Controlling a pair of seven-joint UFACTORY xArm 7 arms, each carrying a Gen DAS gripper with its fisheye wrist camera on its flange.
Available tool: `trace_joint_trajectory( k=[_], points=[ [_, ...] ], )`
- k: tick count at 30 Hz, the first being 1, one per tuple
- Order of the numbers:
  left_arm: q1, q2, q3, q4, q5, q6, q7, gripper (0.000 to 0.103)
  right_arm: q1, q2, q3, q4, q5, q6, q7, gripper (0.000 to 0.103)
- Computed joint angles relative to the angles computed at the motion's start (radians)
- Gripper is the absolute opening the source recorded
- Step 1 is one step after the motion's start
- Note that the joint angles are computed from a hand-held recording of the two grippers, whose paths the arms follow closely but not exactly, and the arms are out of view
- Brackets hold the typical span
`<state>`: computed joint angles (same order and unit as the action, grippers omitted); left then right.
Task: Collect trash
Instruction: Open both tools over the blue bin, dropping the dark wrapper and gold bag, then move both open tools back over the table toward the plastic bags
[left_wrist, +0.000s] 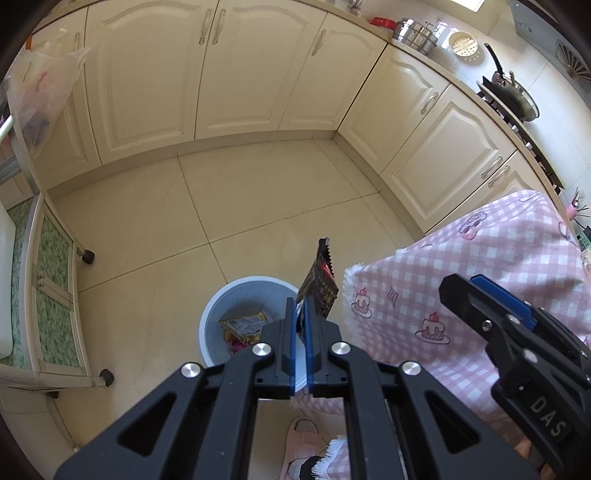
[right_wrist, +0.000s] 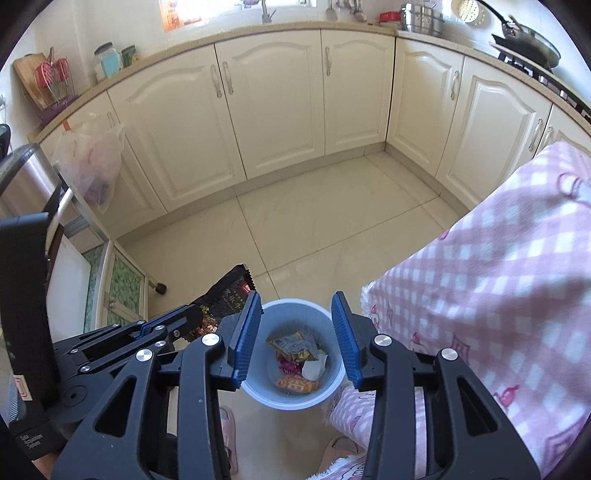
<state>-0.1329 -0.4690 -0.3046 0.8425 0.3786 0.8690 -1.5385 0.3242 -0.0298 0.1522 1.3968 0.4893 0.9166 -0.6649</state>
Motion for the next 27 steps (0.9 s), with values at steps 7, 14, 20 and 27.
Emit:
trace_joint_trajectory(
  k=[7, 14, 20, 27],
  points=[
    [0.012, 0.022, -0.032, 0.076, 0.059, 0.039, -0.015, 0.045, -0.011, -0.030, -0.014, 0.004, 0.022, -0.017, -0.006, 0.041],
    [-0.007, 0.043, -0.059, 0.168, 0.103, 0.113, -0.024, 0.046, -0.026, -0.067, -0.038, 0.014, 0.052, -0.004, -0.026, 0.042],
    [-0.032, 0.090, -0.094, 0.299, 0.167, 0.204, -0.028, 0.046, -0.051, -0.103, -0.075, 0.041, 0.102, 0.024, -0.055, 0.043],
    [-0.104, 0.260, -0.143, 0.553, 0.303, 0.305, -0.024, 0.046, -0.108, -0.123, -0.137, 0.091, 0.163, 0.054, -0.079, 0.046]
  ],
)
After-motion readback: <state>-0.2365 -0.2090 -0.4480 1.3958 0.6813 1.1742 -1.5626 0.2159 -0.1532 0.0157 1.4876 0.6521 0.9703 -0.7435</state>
